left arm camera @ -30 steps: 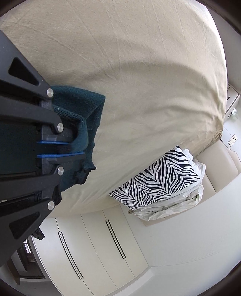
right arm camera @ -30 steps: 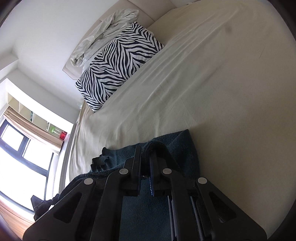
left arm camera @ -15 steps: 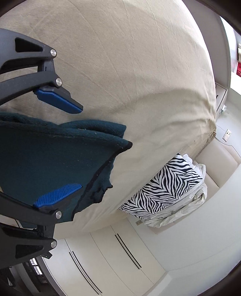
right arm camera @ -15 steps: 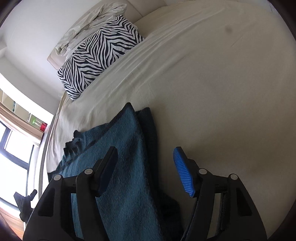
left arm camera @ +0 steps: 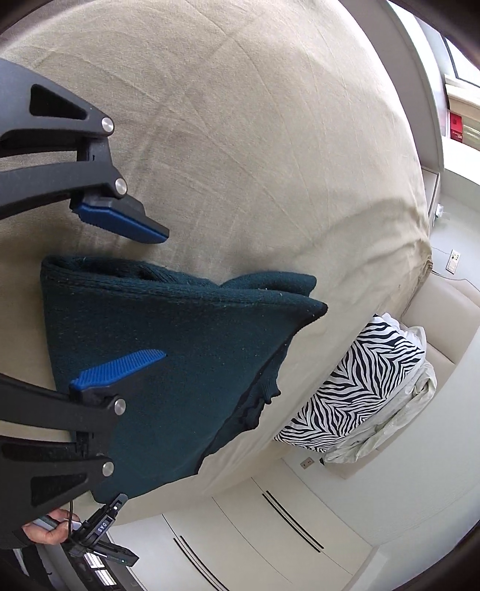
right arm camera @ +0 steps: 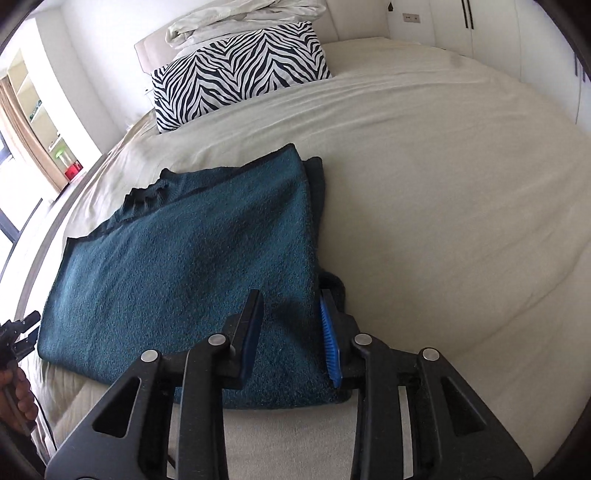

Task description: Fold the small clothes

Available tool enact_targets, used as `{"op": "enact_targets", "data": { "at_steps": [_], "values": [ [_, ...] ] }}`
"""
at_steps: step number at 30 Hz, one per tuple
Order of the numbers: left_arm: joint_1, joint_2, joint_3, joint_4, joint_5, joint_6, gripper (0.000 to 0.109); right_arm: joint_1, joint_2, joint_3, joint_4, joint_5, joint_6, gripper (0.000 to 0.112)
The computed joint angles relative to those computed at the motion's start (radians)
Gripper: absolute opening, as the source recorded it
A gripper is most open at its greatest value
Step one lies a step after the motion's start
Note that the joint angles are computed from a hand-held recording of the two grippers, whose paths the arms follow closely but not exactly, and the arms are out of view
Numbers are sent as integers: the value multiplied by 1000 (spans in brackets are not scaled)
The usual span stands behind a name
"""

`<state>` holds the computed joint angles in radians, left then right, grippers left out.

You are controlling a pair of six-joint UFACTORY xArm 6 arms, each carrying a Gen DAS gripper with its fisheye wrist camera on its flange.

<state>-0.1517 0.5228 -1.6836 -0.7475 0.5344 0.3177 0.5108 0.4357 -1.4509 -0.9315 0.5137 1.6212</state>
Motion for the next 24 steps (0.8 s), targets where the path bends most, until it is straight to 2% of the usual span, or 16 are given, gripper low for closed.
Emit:
{"op": "enact_targets", "data": {
  "at_steps": [3, 7, 10, 17, 24],
  "values": [
    [-6, -3, 21, 68, -27, -36, 47, -1, -2, 8, 14, 0, -21, 28],
    [-4, -13, 42, 103, -46, -54, 27, -8, -8, 30, 14, -12, 2, 16],
    [-8, -17, 49, 130, -53, -61, 19, -4, -22, 45, -11, 1, 35, 7],
    [-15, -26, 54, 204, -61, -122, 13, 20, -56, 60, -44, 56, 68, 5],
    [-16, -57, 91, 233, -71, -111, 10, 13, -99, 126, -65, 9, 154, 5]
  ]
}}
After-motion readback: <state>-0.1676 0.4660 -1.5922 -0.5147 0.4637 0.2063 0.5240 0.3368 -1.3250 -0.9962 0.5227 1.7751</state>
